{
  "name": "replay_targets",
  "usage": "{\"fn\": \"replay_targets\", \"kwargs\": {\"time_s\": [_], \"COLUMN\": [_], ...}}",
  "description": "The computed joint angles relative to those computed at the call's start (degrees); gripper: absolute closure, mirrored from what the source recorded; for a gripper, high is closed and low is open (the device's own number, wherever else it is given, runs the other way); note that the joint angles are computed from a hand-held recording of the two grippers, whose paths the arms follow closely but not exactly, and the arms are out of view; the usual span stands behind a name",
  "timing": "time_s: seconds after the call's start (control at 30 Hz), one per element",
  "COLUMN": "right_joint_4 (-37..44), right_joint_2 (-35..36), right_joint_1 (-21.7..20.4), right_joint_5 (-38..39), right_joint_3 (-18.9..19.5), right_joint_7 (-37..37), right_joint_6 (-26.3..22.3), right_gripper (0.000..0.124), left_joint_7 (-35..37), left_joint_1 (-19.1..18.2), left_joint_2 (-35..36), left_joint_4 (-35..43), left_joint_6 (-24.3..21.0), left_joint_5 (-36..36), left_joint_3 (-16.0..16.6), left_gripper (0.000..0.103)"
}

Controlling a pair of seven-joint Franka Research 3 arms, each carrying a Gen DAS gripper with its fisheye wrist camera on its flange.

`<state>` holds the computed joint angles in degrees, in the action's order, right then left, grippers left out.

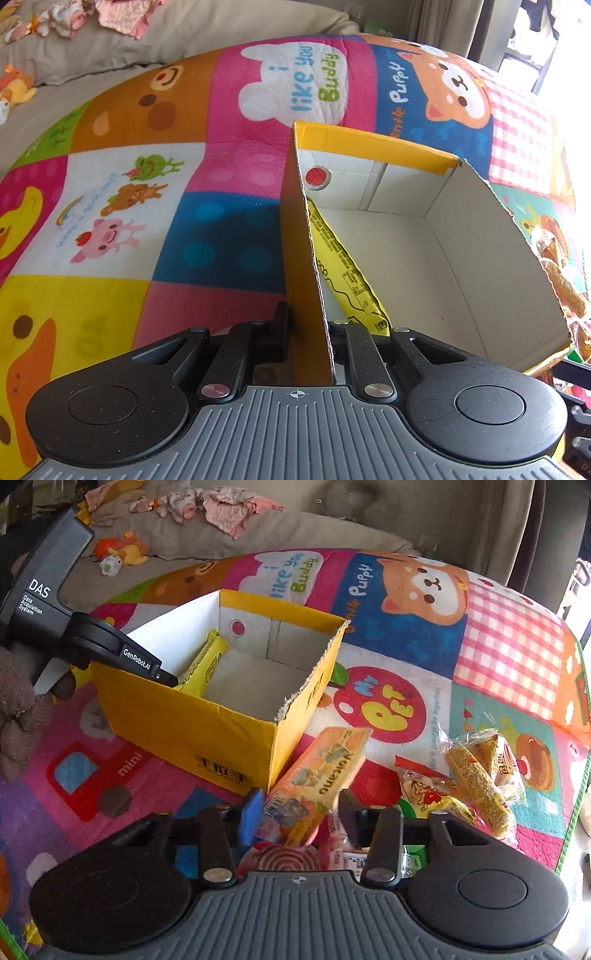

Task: Organize objects
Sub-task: 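Grasp the pink Volcano candy pack with the right tool and lift it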

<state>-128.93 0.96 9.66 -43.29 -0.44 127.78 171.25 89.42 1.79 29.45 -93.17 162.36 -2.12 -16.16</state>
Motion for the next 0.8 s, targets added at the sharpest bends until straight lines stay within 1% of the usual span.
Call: {"fn": "replay_targets", "kwargs": {"time_s": [0.03, 0.07, 0.1, 0.13, 0.17, 0.23, 0.27, 0.33, 0.43, 0.47, 0.5, 0.53, 0.57, 0.63, 0.67, 0.73, 0.77, 0.8], "right_joint_4": [-0.75, -1.70, -2.66, -3.69, -5.08, -7.82, -8.97, -10.45, -10.32, -9.90, -9.02, -8.30, -6.99, -4.58, -2.79, 0.77, 2.15, 2.48], "right_joint_2": [-0.70, -1.67, -2.73, -3.82, -5.10, -7.54, -8.72, -10.18, -9.93, -9.30, -8.11, -7.00, -5.40, -2.61, -0.96, 1.96, 3.09, 3.75], "right_joint_1": [-0.14, -0.49, -0.97, -1.56, -2.05, -2.29, -2.63, -4.58, -5.97, -6.38, -6.12, -6.48, -6.74, -5.09, -4.67, -3.16, -2.06, -2.76], "right_joint_5": [2.06, 1.97, 2.15, 2.88, 5.42, 12.84, 14.54, 14.20, 16.72, 17.45, 19.01, 19.49, 19.86, 23.66, 22.23, 16.66, 17.14, 21.64], "right_joint_3": [-0.01, -0.08, 0.04, 0.26, 0.37, 0.24, 0.38, 1.64, 2.98, 3.59, 3.81, 4.51, 5.26, 4.86, 4.56, 2.65, 1.50, 2.34], "right_joint_7": [-2.12, -2.37, -2.89, -3.62, -5.59, -11.56, -13.05, -12.58, -14.18, -14.68, -16.36, -17.17, -18.03, -22.48, -21.70, -17.67, -18.59, -22.66], "right_joint_6": [-0.62, -1.14, -2.13, -2.94, -3.33, -3.13, -2.78, -0.23, 3.43, 4.46, 5.55, 6.57, 7.05, 6.23, 5.12, 2.02, 0.39, 0.21], "right_gripper": [0.097, 0.098, 0.105, 0.107, 0.108, 0.108, 0.107, 0.106, 0.091, 0.079, 0.062, 0.056, 0.055, 0.055, 0.055, 0.055, 0.055, 0.055], "left_joint_7": [0.00, 0.06, 0.05, 0.05, -0.05, -0.10, -0.05, -0.04, 0.00, -0.04, -0.12, -0.23, -0.33, -0.42, -0.42, -0.47, -0.54, -0.62], "left_joint_1": [0.04, 0.13, 0.16, 0.17, 0.08, 0.09, 0.14, 0.18, 0.22, 0.20, 0.13, 0.03, -0.07, -0.15, -0.15, -0.17, -0.25, -0.30], "left_joint_2": [-0.02, -0.06, -0.10, -0.10, -0.11, -0.09, -0.09, -0.09, -0.08, -0.09, -0.06, -0.05, -0.03, 0.03, 0.03, 0.03, 0.05, 0.00], "left_joint_4": [-0.08, -0.20, -0.28, -0.28, -0.30, -0.27, -0.30, -0.29, -0.27, -0.24, -0.13, -0.03, 0.08, 0.28, 0.30, 0.30, 0.34, 0.23], "left_joint_6": [0.08, 0.20, 0.27, 0.27, 0.32, 0.30, 0.33, 0.29, 0.21, 0.13, 0.02, -0.11, -0.26, -0.50, -0.55, -0.56, -0.53, -0.43], "left_joint_5": [-0.06, -0.14, -0.19, -0.18, -0.12, -0.11, -0.13, -0.16, -0.21, -0.22, -0.19, -0.11, -0.03, 0.04, 0.03, -0.01, 0.05, 0.11], "left_joint_3": [-0.06, -0.16, -0.19, -0.20, -0.12, -0.13, -0.18, -0.22, -0.26, -0.24, -0.18, -0.08, 0.02, 0.11, 0.10, 0.09, 0.16, 0.23], "left_gripper": [0.089, 0.089, 0.089, 0.089, 0.089, 0.089, 0.089, 0.089, 0.089, 0.089, 0.089, 0.089, 0.089, 0.089, 0.089, 0.089, 0.089, 0.088]}}
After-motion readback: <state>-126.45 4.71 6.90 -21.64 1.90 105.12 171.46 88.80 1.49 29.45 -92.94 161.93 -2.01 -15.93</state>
